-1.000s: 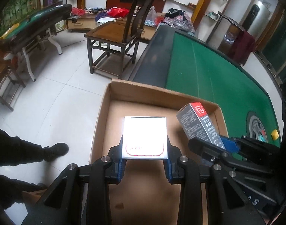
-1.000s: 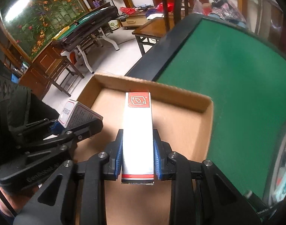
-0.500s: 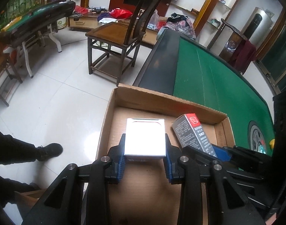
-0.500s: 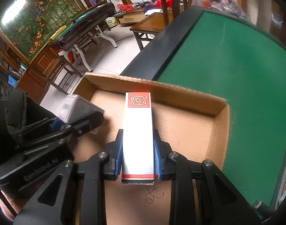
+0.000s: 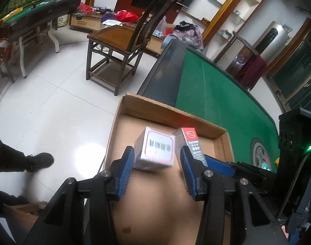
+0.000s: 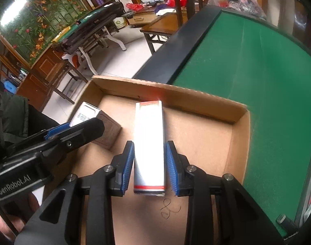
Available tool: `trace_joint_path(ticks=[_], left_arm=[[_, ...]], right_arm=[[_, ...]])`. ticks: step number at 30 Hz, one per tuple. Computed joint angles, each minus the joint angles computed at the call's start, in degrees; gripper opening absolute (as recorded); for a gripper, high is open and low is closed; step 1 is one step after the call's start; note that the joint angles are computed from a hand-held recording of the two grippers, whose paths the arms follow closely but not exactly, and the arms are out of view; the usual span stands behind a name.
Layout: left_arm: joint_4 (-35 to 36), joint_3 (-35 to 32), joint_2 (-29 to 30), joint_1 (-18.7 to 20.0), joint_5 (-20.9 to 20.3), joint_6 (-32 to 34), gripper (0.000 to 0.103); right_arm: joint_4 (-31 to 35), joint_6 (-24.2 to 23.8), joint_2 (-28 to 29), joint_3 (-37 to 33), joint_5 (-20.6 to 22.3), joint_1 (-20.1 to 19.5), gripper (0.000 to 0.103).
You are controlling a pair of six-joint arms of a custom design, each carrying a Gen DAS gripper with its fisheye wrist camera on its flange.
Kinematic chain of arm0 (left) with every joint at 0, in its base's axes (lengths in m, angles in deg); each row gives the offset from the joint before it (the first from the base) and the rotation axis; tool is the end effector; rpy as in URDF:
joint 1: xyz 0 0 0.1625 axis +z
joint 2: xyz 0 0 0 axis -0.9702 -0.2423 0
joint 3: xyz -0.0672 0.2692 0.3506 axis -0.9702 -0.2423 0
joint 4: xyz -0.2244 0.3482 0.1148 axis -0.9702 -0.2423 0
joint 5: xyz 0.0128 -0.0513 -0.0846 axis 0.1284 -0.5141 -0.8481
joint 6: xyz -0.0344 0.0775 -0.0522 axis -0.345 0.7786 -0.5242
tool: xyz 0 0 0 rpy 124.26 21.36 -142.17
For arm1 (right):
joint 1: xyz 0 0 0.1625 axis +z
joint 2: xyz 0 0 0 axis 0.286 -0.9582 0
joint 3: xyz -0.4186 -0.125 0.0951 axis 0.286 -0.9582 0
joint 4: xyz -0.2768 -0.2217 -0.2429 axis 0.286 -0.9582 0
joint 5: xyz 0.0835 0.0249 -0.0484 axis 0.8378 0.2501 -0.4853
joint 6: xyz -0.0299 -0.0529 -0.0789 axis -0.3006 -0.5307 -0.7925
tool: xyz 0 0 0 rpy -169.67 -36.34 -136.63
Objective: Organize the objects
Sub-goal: 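Carry both boxes into the cardboard tray and open both tools, then grasp a black green-capped marker with the left tool while the right tool grasps the black snack packet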
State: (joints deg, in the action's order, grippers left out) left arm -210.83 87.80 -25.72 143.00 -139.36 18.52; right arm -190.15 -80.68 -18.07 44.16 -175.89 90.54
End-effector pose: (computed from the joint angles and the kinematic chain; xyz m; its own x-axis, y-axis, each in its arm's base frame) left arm -0.0274 -0.5422 0.2757 -0.9259 -0.0644 -0.3722 0.1594 0.8267 -0.5395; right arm 0.2977 -0.6326 -0.0423 -0.8175 -0.4215 0.3924 -0.5042 0.8531 -0.1340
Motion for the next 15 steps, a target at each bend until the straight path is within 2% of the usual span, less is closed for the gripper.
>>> trace_joint_path(ticks=[6, 11, 15], left_arm=[[-0.7, 2.8, -2.8, -2.9, 0.4, -0.1, 0.042], [-1.2, 6.8, -5.4, -7.7, 1.9, -0.8, 0.041], [-2.6, 11.5, -7.2, -12.8, 1.5, -0.6, 0.041]], right_arm=[[-2.7, -0.7, -3.1, 4.0, 1.0, 0.3, 0.029], [-4.0, -0.2, -7.5, 9.1, 3.9, -0.3, 0.029], [-7.4, 0.0, -12.9, 16.4, 8.0, -1.9, 0.029]])
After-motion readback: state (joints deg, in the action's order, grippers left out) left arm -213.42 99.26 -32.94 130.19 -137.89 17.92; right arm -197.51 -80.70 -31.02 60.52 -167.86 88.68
